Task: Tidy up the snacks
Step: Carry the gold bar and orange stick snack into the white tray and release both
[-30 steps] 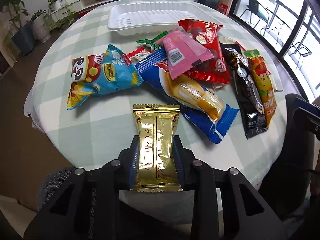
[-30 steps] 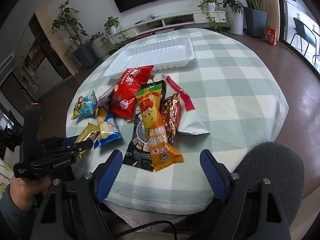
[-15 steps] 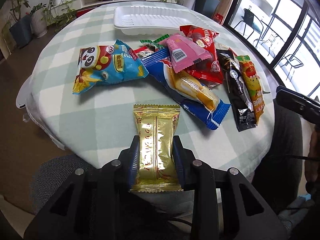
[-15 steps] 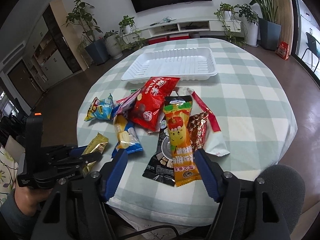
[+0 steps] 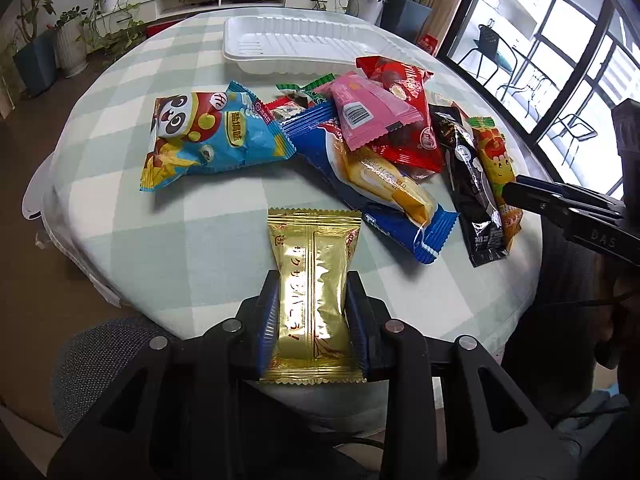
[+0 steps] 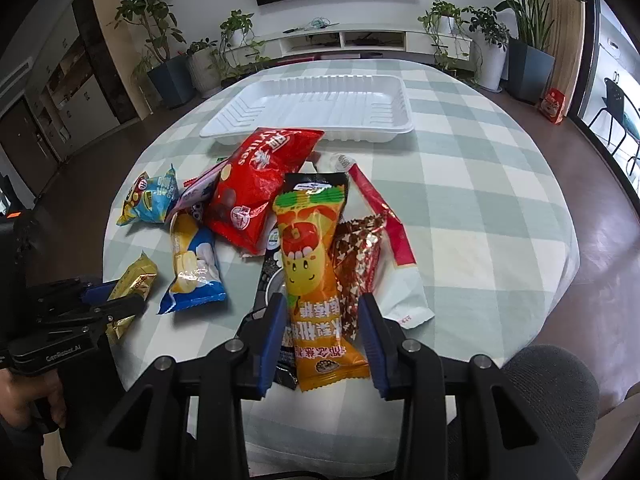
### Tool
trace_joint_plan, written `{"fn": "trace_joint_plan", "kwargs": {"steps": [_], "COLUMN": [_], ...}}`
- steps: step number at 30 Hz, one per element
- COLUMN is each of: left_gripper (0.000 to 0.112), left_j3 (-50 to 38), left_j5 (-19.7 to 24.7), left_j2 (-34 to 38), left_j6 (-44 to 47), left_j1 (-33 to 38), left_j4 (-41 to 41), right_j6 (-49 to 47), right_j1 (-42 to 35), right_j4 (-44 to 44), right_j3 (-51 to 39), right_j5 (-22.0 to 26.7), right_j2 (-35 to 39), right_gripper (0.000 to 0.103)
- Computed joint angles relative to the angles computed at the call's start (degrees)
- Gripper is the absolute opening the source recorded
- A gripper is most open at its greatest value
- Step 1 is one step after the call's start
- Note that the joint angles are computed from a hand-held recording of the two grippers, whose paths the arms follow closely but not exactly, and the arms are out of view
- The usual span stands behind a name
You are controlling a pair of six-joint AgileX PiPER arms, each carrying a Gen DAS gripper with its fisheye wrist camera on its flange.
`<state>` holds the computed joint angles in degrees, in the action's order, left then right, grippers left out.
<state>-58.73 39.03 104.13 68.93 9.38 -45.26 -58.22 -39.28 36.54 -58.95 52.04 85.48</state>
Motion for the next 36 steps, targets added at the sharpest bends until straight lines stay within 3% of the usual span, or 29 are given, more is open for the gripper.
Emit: {"fn": "trace_joint_plan", "kwargs": {"steps": [8, 11, 15, 25, 31, 36], "left_gripper": [0.029, 0.029, 0.029, 0.029, 0.029, 0.029], "left_j3": [0.14, 0.2, 0.39, 0.79, 0.46, -0.07], "left_j5": [-0.15, -0.34, -0.59, 0.68, 4.2, 6.82], "left_j2": [-0.25, -0.26, -0.36, -0.37, -1.07, -2.01], "left_j6": [0.03, 0.15, 0.57, 2.83, 4.4, 4.93], "left_j1": [-0.04, -0.12, -0.14, 1.54, 3.81, 5.05], "left_j4": [0.54, 0.55, 0.14, -2.73, -5.43, -7.0], "right_j6": [1.21, 0.89, -0.6, -2.62, -3.59, -3.96], "right_j1": [1.74, 1.29, 0.72, -2.78, -6.73, -7.32], "right_j4": [-2.53, -2.45, -1.32, 3.04, 8.31, 9.43], "right_j3": [0.0, -0.39, -0.08, -0.26, -2.58, -2.96], "right_j5": [-1.18, -0.11, 0.74, 5.01, 10.72, 11.53], "right_j2": [1.7, 2.29, 2.12, 0.4, 1.36, 1.63], "right_gripper": [0.04, 0.027, 0.02, 0.018, 0.018, 0.018]}}
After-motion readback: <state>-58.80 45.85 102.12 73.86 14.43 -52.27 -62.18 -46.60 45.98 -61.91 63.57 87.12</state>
